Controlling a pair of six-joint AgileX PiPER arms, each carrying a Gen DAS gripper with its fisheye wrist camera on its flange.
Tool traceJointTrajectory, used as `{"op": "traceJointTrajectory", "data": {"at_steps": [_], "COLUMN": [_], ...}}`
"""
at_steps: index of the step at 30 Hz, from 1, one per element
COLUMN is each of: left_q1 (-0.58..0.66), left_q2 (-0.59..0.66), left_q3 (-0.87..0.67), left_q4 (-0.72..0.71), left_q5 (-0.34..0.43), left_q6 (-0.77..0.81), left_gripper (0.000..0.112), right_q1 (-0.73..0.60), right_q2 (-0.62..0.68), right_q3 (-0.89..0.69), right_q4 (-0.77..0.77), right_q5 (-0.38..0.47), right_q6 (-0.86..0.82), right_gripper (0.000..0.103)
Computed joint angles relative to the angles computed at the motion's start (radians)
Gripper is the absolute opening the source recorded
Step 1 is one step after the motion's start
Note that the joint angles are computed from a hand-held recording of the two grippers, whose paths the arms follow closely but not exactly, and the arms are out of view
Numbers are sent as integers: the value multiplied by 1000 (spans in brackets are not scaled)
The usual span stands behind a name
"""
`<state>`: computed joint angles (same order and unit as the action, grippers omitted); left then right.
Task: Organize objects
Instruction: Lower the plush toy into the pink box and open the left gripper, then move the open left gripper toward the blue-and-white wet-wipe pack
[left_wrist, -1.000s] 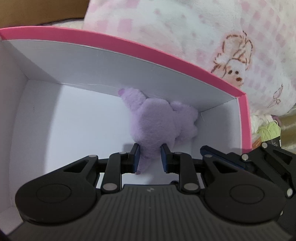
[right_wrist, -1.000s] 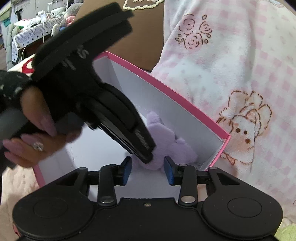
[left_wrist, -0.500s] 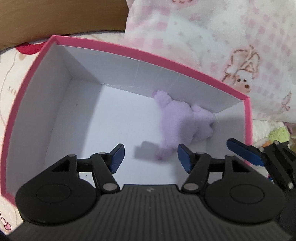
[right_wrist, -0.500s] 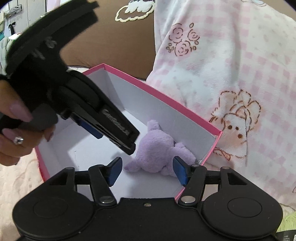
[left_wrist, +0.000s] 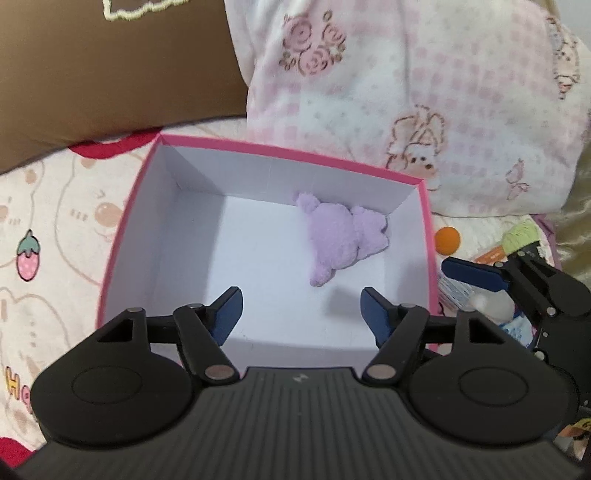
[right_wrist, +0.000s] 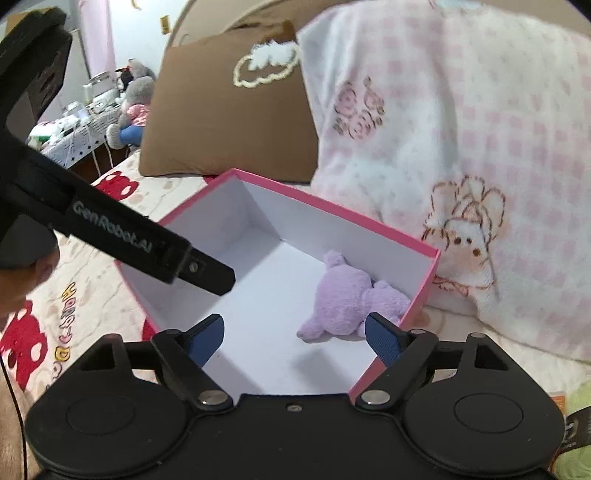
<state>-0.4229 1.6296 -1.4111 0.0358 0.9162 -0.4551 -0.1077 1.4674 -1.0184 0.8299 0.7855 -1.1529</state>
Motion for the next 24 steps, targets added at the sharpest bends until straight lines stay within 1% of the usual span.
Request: {"op": "traceJointTrajectory", "data": {"at_steps": [2,4,7,10,13,18,20,24], "left_q1": [-8,-8,8,-4,-53,-102,-114,-167], "left_q2": [-37,-71,-116,-150,-189,-240,-256,-285], "left_q3": [5,12,25,40,59,75,76,75], "left_q4": [0,-17,-70,-61,-1,16,3,33], "left_q5": [24,37,58,76,87,110,126,159], "left_q6": [-3,-2,14,8,-16,-48,-53,-72], "left_gripper": [74,81,85,87,92,94,94,94], "right_q1": [-15,-32,-69,-94,-119,-153,-181,-242], "right_q2": [-33,-58,-85,-120,-163,-222,-243,-285], "right_q3": [-4,-21,-36,-25,-6,10,13,17], "right_q4": [-13,-37,-42,-31,-21,-43,-41,-42], "right_q5": [45,99,180,221,250,298,333,404], "right_q6": [2,30,25,-9,-38,-61,-82,-120], "right_gripper": [87,87,87,87,87,87,87,87]}}
